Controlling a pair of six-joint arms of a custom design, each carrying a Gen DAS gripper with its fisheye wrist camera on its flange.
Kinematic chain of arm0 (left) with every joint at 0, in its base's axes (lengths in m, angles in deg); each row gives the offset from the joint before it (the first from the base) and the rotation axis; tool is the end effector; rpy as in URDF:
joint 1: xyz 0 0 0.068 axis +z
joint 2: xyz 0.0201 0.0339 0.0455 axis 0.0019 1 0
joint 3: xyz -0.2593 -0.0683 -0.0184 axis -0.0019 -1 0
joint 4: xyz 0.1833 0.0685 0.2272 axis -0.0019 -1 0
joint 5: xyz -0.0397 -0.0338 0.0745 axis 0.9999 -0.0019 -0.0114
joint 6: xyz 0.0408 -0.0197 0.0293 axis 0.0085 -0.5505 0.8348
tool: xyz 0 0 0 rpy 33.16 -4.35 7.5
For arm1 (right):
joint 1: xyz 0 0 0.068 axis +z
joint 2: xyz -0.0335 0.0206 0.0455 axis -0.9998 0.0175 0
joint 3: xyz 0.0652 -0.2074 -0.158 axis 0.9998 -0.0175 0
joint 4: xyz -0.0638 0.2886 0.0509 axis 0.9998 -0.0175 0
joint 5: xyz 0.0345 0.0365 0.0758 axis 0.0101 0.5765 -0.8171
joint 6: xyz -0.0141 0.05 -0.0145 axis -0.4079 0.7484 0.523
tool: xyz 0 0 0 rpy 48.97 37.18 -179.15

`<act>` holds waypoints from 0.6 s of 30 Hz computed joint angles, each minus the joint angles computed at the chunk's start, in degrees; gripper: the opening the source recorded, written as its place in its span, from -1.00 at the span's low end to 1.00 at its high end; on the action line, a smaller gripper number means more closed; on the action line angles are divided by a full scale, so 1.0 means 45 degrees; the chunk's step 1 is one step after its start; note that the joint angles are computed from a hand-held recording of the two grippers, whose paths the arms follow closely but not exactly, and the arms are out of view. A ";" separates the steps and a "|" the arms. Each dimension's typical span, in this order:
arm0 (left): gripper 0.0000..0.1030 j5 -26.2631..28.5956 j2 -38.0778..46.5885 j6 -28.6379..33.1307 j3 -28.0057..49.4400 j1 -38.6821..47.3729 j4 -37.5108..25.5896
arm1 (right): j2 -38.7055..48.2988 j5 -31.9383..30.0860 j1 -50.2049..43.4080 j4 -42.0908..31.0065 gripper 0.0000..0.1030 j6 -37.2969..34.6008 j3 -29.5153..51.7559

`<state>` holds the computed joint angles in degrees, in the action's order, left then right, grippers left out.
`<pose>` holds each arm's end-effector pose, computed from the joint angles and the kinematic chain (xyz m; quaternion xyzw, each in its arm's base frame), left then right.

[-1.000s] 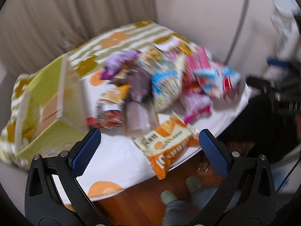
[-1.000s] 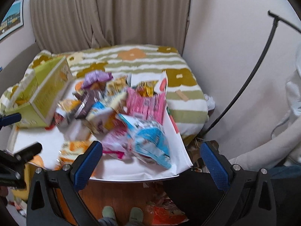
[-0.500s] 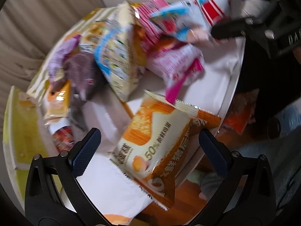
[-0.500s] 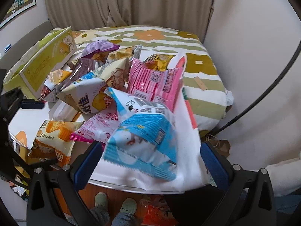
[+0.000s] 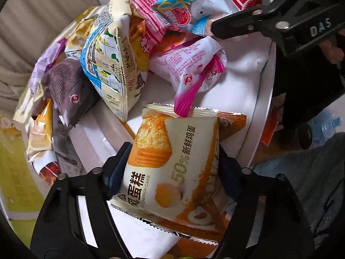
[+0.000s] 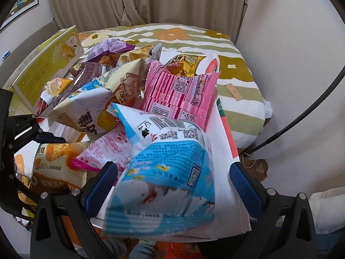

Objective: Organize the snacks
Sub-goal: 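Grasp the orange cake packet with the left tool while the right tool grasps the blue-white chip bag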

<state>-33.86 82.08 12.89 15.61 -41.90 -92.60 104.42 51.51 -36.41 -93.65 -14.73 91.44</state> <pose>0.2124 -0.1908 0.1875 0.5210 0.8352 -0.0268 0.1740 0.1607 0.1838 0.2373 -0.0126 0.9610 -0.0275 0.2748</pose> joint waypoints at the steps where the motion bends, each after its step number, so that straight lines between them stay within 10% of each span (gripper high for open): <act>1: 0.32 -0.0015 0.0090 -0.0054 0.0071 -0.0034 -0.0022 | 0.0036 -0.0030 -0.0051 0.0051 0.99 -0.0047 -0.0018; 9: 0.26 -0.0140 -0.0558 -0.0770 0.0398 -0.0075 -0.0852 | -0.0289 -0.0359 -0.0406 0.0629 0.97 -0.0476 -0.0421; 13: 0.25 -0.0216 -0.1234 -0.1300 0.0203 -0.0041 -0.1263 | -0.0579 -0.1246 -0.0852 0.1227 0.43 -0.0951 -0.0766; 18: 0.25 -0.0046 -0.1417 -0.1382 0.0267 0.0424 -0.1460 | -0.0482 -0.1145 -0.0574 0.1274 0.22 -0.0894 -0.0678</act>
